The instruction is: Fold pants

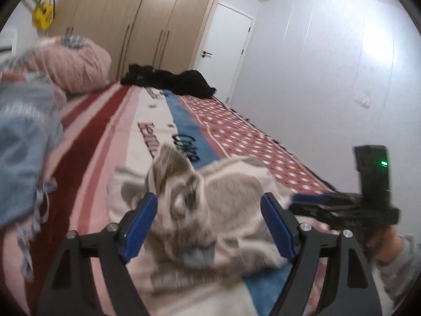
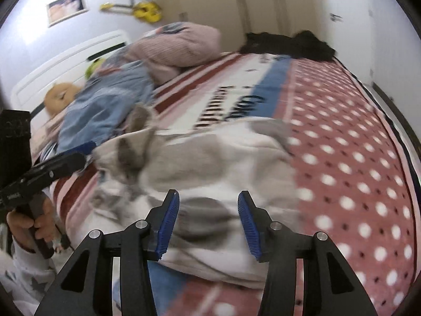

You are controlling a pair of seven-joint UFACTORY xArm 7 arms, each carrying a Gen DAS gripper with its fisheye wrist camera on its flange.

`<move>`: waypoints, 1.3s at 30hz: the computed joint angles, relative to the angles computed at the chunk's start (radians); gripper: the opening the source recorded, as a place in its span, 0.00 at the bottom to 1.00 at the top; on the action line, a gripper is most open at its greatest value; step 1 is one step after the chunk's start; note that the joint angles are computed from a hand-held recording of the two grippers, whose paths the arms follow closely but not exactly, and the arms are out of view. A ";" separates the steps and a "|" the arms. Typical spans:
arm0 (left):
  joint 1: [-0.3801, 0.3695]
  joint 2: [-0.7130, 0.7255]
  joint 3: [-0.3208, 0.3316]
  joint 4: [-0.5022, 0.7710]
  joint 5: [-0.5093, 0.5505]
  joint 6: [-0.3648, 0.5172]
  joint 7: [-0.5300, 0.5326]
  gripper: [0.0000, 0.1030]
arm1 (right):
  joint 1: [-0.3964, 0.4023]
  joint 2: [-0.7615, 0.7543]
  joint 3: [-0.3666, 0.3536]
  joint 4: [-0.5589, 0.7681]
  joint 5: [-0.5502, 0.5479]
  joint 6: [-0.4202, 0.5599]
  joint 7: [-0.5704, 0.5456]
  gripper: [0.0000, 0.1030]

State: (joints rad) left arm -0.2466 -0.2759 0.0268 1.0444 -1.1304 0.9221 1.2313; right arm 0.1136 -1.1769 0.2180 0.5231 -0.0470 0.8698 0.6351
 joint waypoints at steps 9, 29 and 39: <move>-0.032 0.040 -0.063 -0.025 0.201 -0.250 -0.160 0.12 | -0.022 -0.114 -0.048 -0.084 0.014 -0.005 -0.003 0.41; 0.075 0.167 0.066 0.134 0.116 0.109 -0.182 0.56 | -0.037 -0.183 -0.070 -0.144 0.062 -0.023 0.032 0.41; 0.100 0.201 -0.075 0.178 0.255 -0.032 -0.240 0.17 | -0.035 -0.184 -0.075 -0.153 0.069 -0.043 0.036 0.43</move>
State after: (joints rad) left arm -0.1464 -0.0748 -0.0482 1.2223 -0.8754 0.8899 0.9916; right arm 0.0787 -1.3608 0.1428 0.3703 0.0217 0.8270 0.6716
